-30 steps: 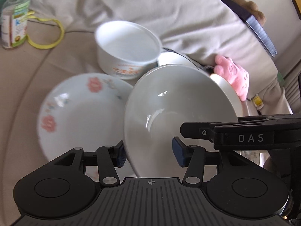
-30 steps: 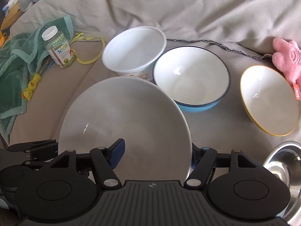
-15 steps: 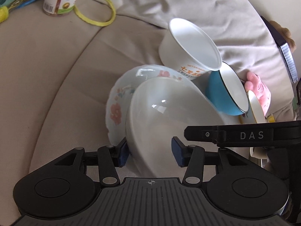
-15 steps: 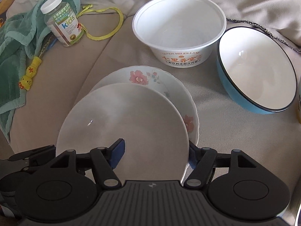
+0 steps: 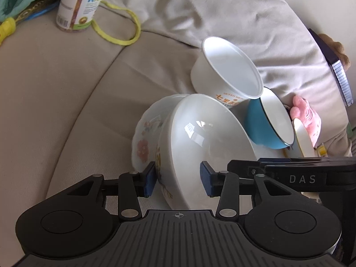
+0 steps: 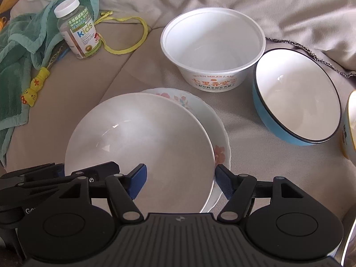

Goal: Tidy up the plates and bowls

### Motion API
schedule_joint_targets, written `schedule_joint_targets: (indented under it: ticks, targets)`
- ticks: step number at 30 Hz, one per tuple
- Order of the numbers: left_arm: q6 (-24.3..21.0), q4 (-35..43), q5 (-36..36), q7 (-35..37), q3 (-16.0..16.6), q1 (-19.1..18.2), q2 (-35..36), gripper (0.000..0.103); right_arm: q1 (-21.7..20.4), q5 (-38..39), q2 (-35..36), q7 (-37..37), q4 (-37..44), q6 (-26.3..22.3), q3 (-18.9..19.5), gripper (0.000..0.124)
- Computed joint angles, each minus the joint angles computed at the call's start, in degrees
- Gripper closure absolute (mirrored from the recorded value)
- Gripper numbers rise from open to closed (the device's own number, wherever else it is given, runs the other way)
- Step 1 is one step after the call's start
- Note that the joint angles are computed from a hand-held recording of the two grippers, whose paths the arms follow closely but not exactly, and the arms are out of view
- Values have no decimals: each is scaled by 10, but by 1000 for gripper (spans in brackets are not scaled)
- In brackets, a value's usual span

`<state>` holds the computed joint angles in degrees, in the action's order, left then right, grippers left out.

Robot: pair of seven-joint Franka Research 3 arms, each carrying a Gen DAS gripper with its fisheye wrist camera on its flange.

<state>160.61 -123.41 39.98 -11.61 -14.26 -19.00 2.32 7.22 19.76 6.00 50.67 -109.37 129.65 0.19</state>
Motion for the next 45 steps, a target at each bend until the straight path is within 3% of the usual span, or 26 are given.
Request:
schedule_joint_targets:
  ticks: [2,5,11,14,18,21,25,27,30,32,36,41,45]
  targets:
    - [17,3,5,-5,3,2,8,58,-4,4,-8,-2,-10,20,-3,55]
    - [8,12,2,-4,5,0,12,58,-15,23,-25,-19,-25,49,-11,53]
    - [-63,18,69,-49,-1,-5,-19,54,-54,105,-65,-85,-52,81,-39,46]
    - [-97,15,154,-122,-10,-1,-36,55,-81,143,-72,-93,-56,55,-61,45]
    - [-220,38,207,-205,-39,-17,-44,56,-122,201,-79,-123,-66,5,-89,42]
    - [-224,51,270,-305,-52,-31,-35,56,-151,249,-77,-162,-78,-17,-106,38]
    - [-254,128,367,-327,-64,-79,30,56,-183,316,-69,-231,-114,-63,-120,35]
    - [-244,172,375,-290,-59,-102,69,56,-190,321,-71,-248,-142,-66,-116,35]
    - [-235,228,347,-202,-52,-131,122,56,-189,341,-74,-284,-184,-29,-108,34]
    - [-231,255,320,-153,-48,-145,152,56,-189,377,-76,-321,-203,-18,-107,24]
    - [-198,264,301,-150,-26,-167,173,56,-175,362,-99,-344,-233,34,-95,21]
    - [-190,252,311,-167,7,-197,171,56,-149,404,-130,-413,-285,110,-93,21]
    - [-117,268,263,-118,10,-177,192,56,-131,416,-147,-512,-314,150,-97,21]
